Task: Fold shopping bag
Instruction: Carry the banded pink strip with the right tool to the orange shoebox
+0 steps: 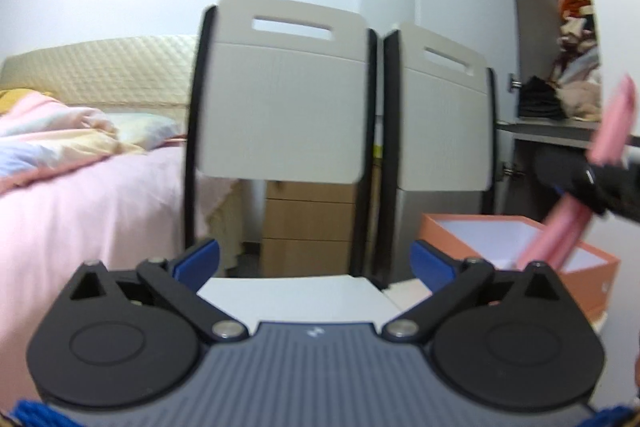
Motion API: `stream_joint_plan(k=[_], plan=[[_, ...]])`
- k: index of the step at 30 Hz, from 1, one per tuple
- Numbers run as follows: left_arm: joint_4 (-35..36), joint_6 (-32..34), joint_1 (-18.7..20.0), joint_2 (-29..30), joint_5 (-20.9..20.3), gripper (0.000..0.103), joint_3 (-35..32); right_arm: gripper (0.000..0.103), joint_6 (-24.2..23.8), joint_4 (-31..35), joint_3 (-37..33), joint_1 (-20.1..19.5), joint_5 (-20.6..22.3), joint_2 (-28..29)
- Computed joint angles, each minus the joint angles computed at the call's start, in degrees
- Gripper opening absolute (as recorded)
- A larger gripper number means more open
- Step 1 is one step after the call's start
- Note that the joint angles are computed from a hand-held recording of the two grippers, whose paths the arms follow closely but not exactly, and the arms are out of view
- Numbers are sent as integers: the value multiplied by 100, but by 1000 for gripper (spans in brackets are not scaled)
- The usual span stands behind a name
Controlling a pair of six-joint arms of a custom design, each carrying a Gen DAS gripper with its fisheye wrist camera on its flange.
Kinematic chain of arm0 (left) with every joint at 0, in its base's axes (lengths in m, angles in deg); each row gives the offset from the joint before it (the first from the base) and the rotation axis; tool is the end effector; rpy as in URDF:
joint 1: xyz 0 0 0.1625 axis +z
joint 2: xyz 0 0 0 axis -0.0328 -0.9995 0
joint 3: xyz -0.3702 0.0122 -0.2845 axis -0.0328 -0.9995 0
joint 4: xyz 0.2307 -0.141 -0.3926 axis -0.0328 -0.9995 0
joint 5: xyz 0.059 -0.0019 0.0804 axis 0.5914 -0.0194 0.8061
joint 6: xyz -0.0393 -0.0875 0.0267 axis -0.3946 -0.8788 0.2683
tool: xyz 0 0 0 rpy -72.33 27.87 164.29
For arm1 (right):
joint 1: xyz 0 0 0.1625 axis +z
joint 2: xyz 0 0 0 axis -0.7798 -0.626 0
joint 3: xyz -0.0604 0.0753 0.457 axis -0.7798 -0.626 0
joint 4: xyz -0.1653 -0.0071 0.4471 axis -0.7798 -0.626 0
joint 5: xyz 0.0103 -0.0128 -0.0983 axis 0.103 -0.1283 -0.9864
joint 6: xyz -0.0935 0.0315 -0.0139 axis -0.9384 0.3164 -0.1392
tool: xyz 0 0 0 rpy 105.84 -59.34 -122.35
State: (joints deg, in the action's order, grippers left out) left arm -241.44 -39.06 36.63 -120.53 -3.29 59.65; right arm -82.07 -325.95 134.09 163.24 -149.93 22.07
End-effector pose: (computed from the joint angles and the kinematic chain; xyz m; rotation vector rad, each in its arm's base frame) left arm -0.1778 -0.3902 0.3041 0.6373 1.9837 -1.5798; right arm 0.2997 -0.3962 0.1615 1.0050 -2.2943 1.7606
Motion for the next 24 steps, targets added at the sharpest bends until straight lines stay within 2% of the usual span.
stream_joint_plan(k=[3,8,11,13,17,24], plan=[[659,-321,-186,-274,406,103,-168,63,94,-100,-25,89,-305,19],[927,-406,-316,-425,793,103,-326,63,171,-333,-32,137,-621,80],[712,13,-231,-389,739,103,-265,63,228,-539,-13,143,-685,139],[544,28,-152,-407,659,103,-223,63,268,-598,-44,172,-773,196],[629,-240,110,-543,365,103,-151,63,317,-589,-147,234,-855,314],[1360,-1040,426,-907,389,103,-117,63,142,-384,-336,249,-1094,458]])
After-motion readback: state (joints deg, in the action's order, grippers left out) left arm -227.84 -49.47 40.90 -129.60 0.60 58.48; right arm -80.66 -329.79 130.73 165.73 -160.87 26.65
